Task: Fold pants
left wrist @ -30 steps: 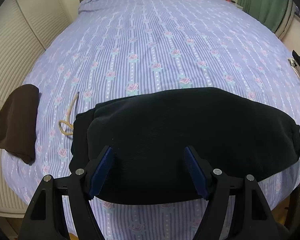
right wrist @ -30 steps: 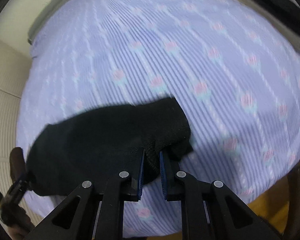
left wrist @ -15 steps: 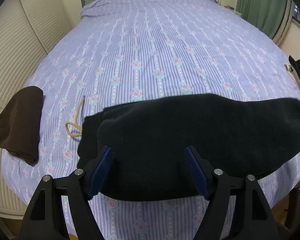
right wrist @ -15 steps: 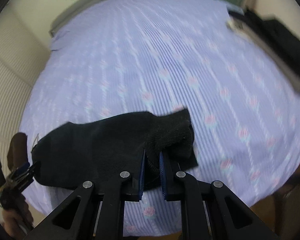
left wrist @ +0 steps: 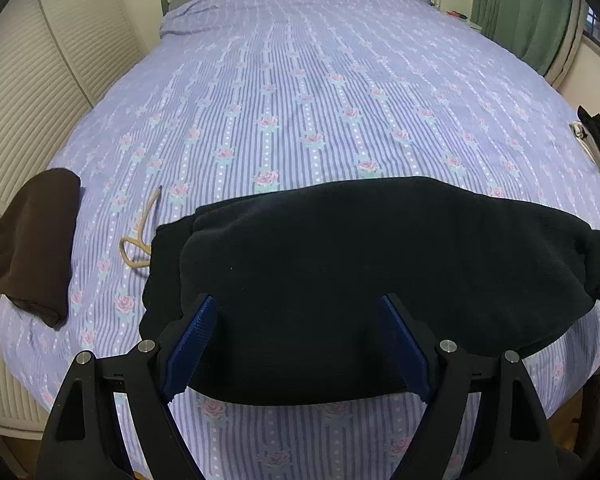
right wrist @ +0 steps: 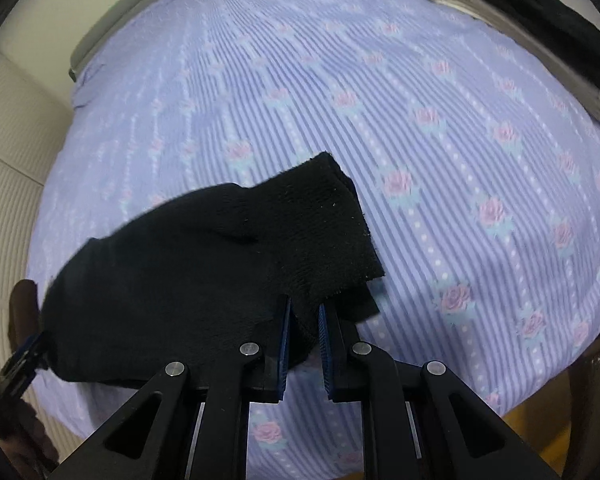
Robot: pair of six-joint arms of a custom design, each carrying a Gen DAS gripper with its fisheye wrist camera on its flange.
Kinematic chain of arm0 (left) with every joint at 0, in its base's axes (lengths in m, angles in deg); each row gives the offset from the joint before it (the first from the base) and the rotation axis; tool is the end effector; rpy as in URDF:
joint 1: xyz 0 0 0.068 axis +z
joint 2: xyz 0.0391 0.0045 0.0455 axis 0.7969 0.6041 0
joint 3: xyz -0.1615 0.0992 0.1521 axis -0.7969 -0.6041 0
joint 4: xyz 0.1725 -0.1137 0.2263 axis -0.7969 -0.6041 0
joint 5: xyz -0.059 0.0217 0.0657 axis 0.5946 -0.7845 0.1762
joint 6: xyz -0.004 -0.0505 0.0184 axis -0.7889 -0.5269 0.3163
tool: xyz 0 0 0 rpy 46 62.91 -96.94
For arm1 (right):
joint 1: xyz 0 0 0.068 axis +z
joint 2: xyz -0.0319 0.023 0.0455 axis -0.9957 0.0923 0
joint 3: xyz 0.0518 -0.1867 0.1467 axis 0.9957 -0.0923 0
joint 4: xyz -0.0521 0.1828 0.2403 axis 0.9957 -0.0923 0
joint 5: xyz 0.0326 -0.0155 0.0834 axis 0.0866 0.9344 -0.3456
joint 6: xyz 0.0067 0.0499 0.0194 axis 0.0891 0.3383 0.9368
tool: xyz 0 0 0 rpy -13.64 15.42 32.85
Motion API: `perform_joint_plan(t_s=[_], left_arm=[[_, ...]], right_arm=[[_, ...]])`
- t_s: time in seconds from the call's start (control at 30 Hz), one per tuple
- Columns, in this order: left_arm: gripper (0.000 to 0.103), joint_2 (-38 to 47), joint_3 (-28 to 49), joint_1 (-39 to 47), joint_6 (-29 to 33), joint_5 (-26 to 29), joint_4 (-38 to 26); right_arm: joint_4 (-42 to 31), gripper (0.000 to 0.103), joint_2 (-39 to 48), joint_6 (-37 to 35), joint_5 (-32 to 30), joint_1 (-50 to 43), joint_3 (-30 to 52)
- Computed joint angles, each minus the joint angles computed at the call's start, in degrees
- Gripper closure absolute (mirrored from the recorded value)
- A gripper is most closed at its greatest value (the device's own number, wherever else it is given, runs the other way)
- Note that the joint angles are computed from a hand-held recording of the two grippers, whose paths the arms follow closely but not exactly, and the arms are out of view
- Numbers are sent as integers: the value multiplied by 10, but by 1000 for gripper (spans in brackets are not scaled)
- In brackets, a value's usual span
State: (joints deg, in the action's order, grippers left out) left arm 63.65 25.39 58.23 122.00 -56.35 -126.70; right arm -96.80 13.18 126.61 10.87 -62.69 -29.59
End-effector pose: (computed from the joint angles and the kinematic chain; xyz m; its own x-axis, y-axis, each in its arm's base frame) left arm 0.4162 0.0301 0.2983 -0.6628 0.5805 -0.4730 0.6104 0.7847 0.1078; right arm 0.1959 0.0697 0.2518 -0.4707 0.8295 -0.3005 0.7853 0.5492 0.2859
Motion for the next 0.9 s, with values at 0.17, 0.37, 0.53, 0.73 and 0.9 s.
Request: perform_joint_plan(t_s=[0.17, 0.37, 0.53, 0.73, 0.9], left_arm=[[20, 6, 13, 9, -5, -1, -5], [20, 3, 21, 25, 0, 16, 9], [20, 50, 67, 50, -28, 8, 2], [20, 103, 97, 82, -33, -24, 33], [22, 175, 192, 111, -46, 20, -46]], right_arm=[[-15, 71, 32, -1, -19, -9, 20], [-110, 49, 84, 46, 26, 36, 113], [-179, 48, 181, 60, 116, 104, 248], [-134, 46, 257, 2, 119, 101, 307], [-108, 46, 300, -1, 108, 112, 339]])
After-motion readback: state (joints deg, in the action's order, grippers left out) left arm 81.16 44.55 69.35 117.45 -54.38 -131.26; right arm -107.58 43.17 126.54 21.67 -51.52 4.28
